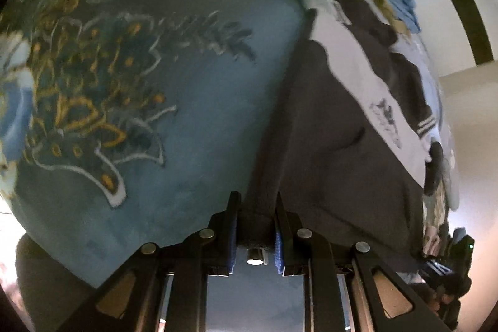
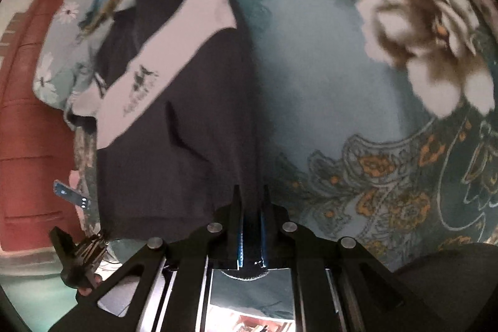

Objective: Fold clothes

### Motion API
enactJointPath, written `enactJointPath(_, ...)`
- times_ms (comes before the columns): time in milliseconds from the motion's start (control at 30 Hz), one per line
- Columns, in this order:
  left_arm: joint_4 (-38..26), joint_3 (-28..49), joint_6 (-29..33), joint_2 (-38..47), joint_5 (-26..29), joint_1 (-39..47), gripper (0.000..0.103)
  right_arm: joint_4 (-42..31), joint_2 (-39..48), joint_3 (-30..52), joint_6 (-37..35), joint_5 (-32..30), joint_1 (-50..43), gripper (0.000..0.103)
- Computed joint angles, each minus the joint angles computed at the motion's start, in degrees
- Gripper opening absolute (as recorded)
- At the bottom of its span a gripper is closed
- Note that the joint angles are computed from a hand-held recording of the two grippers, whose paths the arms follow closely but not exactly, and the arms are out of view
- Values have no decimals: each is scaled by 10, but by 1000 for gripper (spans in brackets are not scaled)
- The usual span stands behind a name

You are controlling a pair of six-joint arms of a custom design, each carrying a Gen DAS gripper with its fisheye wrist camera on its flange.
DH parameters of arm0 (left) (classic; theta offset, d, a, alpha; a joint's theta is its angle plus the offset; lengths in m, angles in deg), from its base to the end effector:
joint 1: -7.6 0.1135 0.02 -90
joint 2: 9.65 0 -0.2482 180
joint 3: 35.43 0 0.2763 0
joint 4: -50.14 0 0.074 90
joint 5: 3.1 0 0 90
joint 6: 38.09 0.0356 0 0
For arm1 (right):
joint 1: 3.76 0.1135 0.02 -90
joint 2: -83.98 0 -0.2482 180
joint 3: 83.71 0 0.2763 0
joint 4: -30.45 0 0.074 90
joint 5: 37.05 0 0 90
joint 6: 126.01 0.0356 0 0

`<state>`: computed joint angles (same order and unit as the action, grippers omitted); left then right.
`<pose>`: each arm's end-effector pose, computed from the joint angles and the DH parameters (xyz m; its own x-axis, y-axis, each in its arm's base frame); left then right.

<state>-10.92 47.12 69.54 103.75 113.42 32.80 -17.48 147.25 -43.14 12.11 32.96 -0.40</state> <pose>0.3255 0.1356 0.0938 -0.9813 -0.1623 -0.1034 -0.1020 0.8944 -0.4354 0.1978 0.0238 0.1272 -0.7540 0.6566 0.0187 0.5889 0.6630 0.4622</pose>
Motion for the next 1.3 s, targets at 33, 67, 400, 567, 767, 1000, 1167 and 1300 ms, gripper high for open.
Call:
enactJointPath(33, 5, -3, -3, 2, 0, 1, 20, 0, 13, 8, -1, 5, 4, 8)
enactJointPath(67, 9, -5, -7, 4, 0, 1, 20, 2, 23, 12, -3, 8, 7, 8)
enactJointPath(400, -35, -7, 21, -19, 56, 41, 33, -22, -39, -7, -7, 17, 6, 11)
enactJointPath(567, -46, 21, 2, -26, 73, 54, 41, -58, -165, -27, -5, 32, -32, 36)
enactJointPath(767, -70, 107, -57, 28, 118, 55, 45, 6, -136, 2, -64, 5, -64, 48)
enactJointPath(1000, -108, 257, -191, 145, 217, 56, 56, 111, -126, -45, -72, -59, -90, 66)
enactJointPath(1167, -21, 332, -383, 213, 266, 25, 62, 113, -170, -73, -72, -74, -133, 77)
enactJointPath(1300, 130, 371, -628, 275, 337, 7, 66, 146, -173, -96, -55, -89, -159, 90)
